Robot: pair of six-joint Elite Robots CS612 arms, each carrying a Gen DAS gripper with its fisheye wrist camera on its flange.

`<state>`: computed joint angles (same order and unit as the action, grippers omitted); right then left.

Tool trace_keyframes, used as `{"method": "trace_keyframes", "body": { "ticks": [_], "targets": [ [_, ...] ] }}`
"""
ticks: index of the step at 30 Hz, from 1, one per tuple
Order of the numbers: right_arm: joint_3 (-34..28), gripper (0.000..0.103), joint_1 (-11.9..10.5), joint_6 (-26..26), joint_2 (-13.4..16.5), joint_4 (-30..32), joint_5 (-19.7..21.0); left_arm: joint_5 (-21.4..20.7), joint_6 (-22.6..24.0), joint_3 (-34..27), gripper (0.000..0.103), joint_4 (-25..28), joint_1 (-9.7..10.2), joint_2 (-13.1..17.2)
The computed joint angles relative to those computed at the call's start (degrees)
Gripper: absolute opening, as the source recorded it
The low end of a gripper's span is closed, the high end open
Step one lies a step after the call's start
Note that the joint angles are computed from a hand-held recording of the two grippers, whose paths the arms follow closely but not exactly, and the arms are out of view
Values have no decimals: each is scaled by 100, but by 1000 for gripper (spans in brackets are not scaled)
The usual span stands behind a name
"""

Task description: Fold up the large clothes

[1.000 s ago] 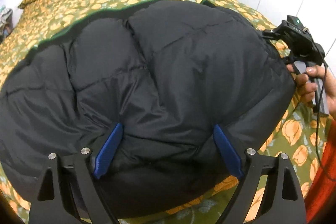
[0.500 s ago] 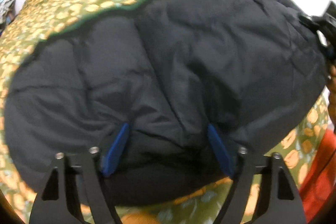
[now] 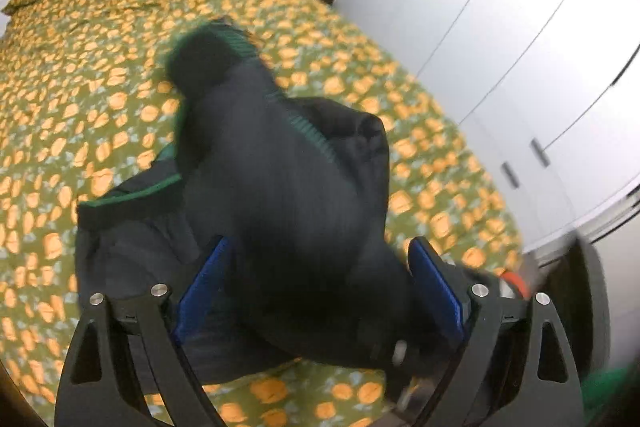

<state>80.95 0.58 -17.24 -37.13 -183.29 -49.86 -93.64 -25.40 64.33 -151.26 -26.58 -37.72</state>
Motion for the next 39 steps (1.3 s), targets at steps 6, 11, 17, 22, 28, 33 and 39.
{"method": "trace_keyframes", "body": {
  "ticks": [6, 11, 17, 22, 28, 33, 39],
  "targets": [
    [457, 25, 305, -1122, -50, -836, -593, 418, -192, -126, 81, 858, -54, 57],
    [487, 30, 257, -1293, -30, -789, -392, 445, -517, 4, 33, 828, 30, 69],
    [570, 53, -234, -1501, -344, 922, 1682, 212, -635, 298, 28, 536, 234, -47],
    [211, 48, -527, -514, -169, 1171, 1971, 341, -320, 480, 28, 657, 323, -100],
    [-256, 25, -325, -915, 83, 2445, 1773, 435, -240, 529, 29, 859, 455, -77],
    [-429, 25, 53, -1528, 174, 3000, 1782, 468, -289, 520, 30, 925, 577, 0],
    [-894, 21, 466, -2003, 412, 3887, 850, 400, -616, 692, 36, 829, 743, 62]
  ]
}}
